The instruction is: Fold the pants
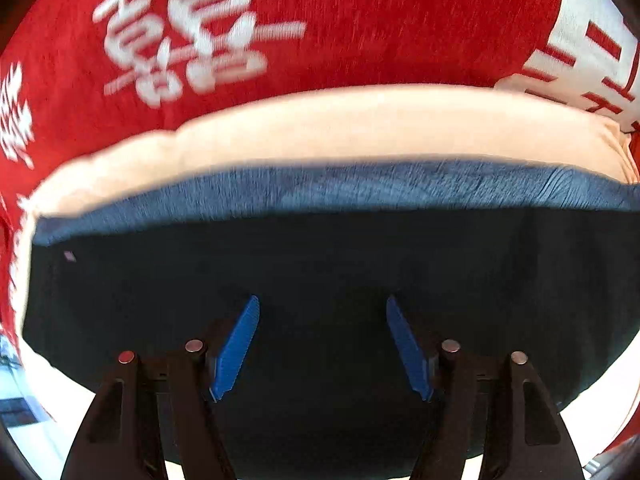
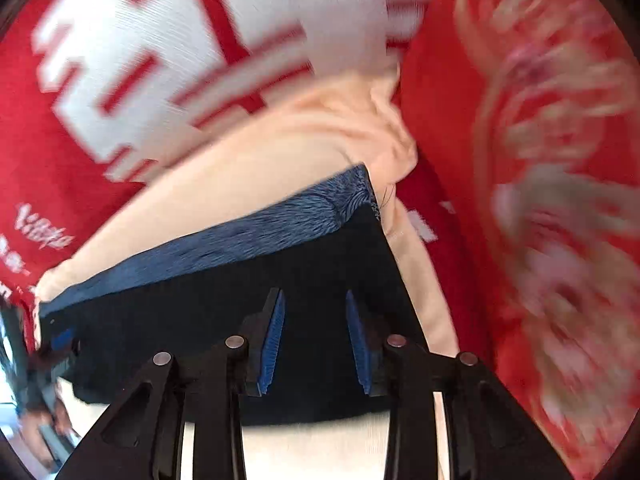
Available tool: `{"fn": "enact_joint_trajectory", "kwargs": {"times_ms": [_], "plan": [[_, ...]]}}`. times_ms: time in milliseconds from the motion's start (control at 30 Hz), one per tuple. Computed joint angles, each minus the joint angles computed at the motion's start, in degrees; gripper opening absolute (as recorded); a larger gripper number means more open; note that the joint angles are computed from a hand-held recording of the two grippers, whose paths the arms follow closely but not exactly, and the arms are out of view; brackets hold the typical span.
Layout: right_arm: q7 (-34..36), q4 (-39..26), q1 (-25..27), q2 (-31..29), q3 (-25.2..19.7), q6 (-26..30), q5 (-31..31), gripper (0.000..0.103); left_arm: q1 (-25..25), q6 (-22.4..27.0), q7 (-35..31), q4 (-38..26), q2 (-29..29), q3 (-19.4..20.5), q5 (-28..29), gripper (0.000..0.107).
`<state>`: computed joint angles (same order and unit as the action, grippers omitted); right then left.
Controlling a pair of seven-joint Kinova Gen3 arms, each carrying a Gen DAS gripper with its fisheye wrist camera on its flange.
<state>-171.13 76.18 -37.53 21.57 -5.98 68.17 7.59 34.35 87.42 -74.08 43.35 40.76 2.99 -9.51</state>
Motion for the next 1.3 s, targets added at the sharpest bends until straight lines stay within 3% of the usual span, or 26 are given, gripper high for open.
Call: {"fn": "enact_joint_trajectory", "kwargs": {"times_ms": [33, 100, 233, 367, 567, 733, 900, 1067, 1133, 1200, 1233, 1300], "plan": [[-0.3, 1.2, 0.9, 0.3, -0.8, -1.0, 0.8, 0.027, 0.2, -1.7, 0.9, 2.7, -1.4, -0.6, -0.2, 0.077], [-0.4, 0.5, -0.4, 0.4, 0.0, -0.1, 3.3, 0.026, -1.2, -2.7, 2.2, 5.6, -3.1, 0.2, 0.4, 0.079], [-1.0, -3.1, -2.0, 0.6, 0.0, 3.4, 2.2, 0.033, -1.6, 1.4, 2.9, 5.4, -4.0, -0.2, -0.3, 0.079], [-3.1, -0.8, -5.8, -1.8, 1.6, -2.6, -2.1, 0.045, -1.9, 3.8, 3.7, 7.7, -6.8, -0.2, -1.2, 0.079], [-2.0, -0.3, -4.9, 0.2, -5.7, -16.5, -8.1, 0.046, -4.5, 3.3, 4.5, 13.8, -11.9, -0.3, -3.3, 0.079], [4.5, -9.1, -7.2, 10.4, -7.6, -28.0, -14.0, 0.046, -8.9, 0.7, 1.9, 17.1, -14.7, -0.8, -6.0, 0.079], [8.1, -22.4, -11.7, 22.0, -6.5, -35.3, -17.5, 0.046, -15.5, -3.8, -4.3, 18.8, -14.8, -1.6, -7.2, 0.079], [0.6, -35.2, -16.6, 30.4, -0.7, -31.8, -17.9, 0.046, -21.8, -9.5, -12.4, 19.7, -13.3, -2.5, -7.2, 0.079], [-2.6, -36.7, -18.2, 31.0, 1.5, -31.2, -15.8, 0.046, -23.8, -12.5, -15.2, 20.6, -12.6, -2.8, -6.9, 0.079], [-2.8, -40.0, -18.3, 33.0, 1.7, -29.9, -15.1, 0.046, -26.5, -14.7, -17.6, 21.6, -12.4, -2.5, -4.2, 0.083], [-3.1, -40.7, -17.9, 33.5, 0.9, -29.4, -15.0, 0.046, -27.4, -16.2, -18.1, 22.4, -12.7, -2.5, -3.6, 0.093], [-4.1, -42.8, -17.4, 35.4, 0.2, -29.9, -15.8, 0.046, -29.4, -16.4, -20.4, 22.4, -12.7, -2.1, -0.7, 0.094]]}}
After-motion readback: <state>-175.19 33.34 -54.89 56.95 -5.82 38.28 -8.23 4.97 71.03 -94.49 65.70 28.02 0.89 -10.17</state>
